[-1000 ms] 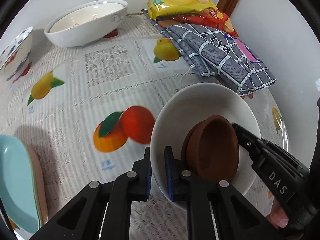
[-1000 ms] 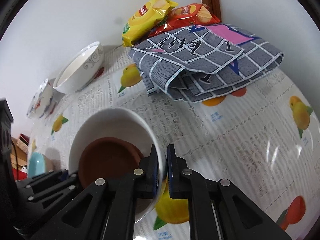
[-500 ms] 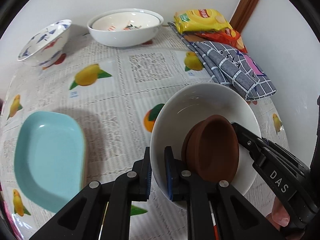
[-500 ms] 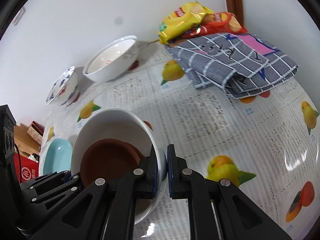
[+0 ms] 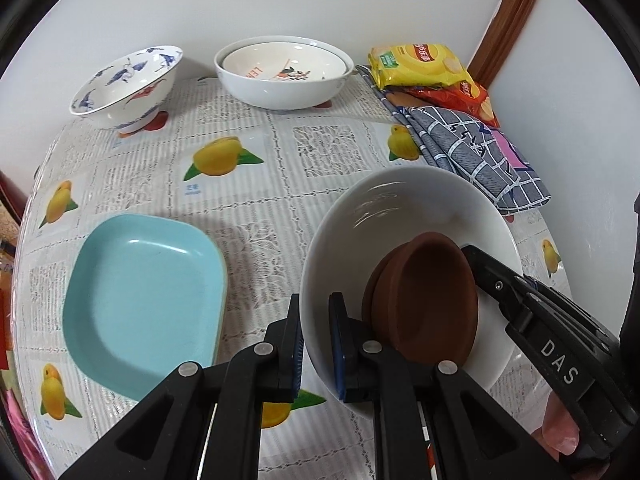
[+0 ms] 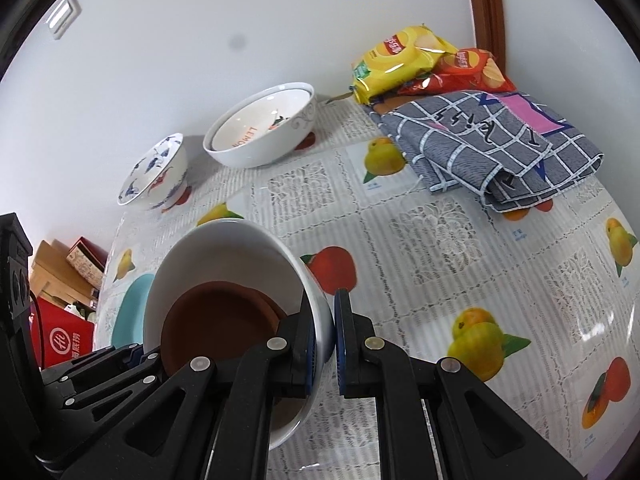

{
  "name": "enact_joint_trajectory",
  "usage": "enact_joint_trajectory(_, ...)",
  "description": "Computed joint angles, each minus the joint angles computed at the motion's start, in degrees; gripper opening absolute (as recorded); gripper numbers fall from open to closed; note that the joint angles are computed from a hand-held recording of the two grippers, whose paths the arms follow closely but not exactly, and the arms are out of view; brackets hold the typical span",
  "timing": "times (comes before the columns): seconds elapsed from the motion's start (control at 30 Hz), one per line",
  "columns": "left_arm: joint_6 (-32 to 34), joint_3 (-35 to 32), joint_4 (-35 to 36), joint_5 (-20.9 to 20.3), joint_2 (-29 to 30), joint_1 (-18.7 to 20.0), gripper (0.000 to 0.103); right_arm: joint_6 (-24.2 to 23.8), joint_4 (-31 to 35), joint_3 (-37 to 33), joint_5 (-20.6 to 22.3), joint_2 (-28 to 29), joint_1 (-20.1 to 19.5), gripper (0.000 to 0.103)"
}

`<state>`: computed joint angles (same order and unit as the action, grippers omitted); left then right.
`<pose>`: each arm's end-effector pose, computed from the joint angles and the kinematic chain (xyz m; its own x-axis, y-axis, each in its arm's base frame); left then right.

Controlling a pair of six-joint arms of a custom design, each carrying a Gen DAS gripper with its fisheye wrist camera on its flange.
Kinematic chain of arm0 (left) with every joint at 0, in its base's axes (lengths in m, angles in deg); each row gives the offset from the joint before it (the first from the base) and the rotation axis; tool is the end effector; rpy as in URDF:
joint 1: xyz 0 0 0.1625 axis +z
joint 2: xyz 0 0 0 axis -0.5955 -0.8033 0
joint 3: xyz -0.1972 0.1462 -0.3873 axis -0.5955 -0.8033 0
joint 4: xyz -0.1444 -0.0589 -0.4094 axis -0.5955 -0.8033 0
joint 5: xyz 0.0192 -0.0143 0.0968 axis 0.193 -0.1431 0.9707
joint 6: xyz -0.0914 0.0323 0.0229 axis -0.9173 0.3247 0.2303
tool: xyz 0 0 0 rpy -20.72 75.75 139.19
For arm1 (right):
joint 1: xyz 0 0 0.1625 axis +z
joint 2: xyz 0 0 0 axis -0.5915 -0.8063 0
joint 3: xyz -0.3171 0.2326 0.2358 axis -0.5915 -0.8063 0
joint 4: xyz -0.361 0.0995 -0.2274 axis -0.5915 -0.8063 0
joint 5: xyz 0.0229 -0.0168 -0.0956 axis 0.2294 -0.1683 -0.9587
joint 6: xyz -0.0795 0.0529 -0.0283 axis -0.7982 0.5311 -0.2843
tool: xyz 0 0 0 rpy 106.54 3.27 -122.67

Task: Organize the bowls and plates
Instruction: 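Lift the white bowl with both grippers and carry it over the light blue plate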

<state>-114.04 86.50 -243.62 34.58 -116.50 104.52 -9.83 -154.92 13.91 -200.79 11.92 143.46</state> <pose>-0.0391 -0.6592 0.2114 -0.7579 -0.3593 -0.5446 0.0396 0.8079 -0.5880 0.3193 -0.7141 -0.0914 -0.8289 -0.3360 0.4473 -0.4878 0.8255 -0.2840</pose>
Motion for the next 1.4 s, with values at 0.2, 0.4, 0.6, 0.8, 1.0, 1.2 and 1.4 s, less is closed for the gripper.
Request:
enact_joint_trajectory(0.2, -0.6, 1.4, -0.2, 0.7, -1.5, -0.2, 0.012, 0.2, 0.0, 0.2, 0.5, 0.2, 0.7, 0.009)
enact_joint_trajectory(0.4, -0.8, 2.8, -0.8, 1.4, -3.2, -0.3, 0.012, 0.2, -0.4, 0.1, 0.8, 0.6, 1.6, 0.009)
enact_joint_trajectory(0.6, -0.9, 3.5, -1.0, 1.7, -4.5, -0.3, 0.012, 0.5, -0.6, -0.3, 1.1, 1.1, 2.4, 0.009)
enact_joint_trajectory(0.8, -1.3, 4.2, -0.8, 2.3, -5.8, 0.1, 0.012, 0.8, 0.0, -1.1, 1.8, 1.9, 2.9, 0.009)
enact_joint_trajectory(1.0, -2.0, 5.0, -0.5, 2.8, -7.1, 0.6, 0.012, 1.2, 1.1, -2.5, 2.4, 3.2, 3.5, 0.009)
enact_joint_trajectory(1.2, -2.9, 6.0, 0.1, 3.5, -8.8, 1.1, 0.012, 1.1, 2.0, -3.8, 2.8, 4.5, 4.2, 0.009)
enact_joint_trajectory(1.4, -4.2, 7.2, 1.3, 4.7, -10.7, 1.9, 0.012, 1.3, 3.6, -5.2, 4.0, 6.0, 4.9, 0.009)
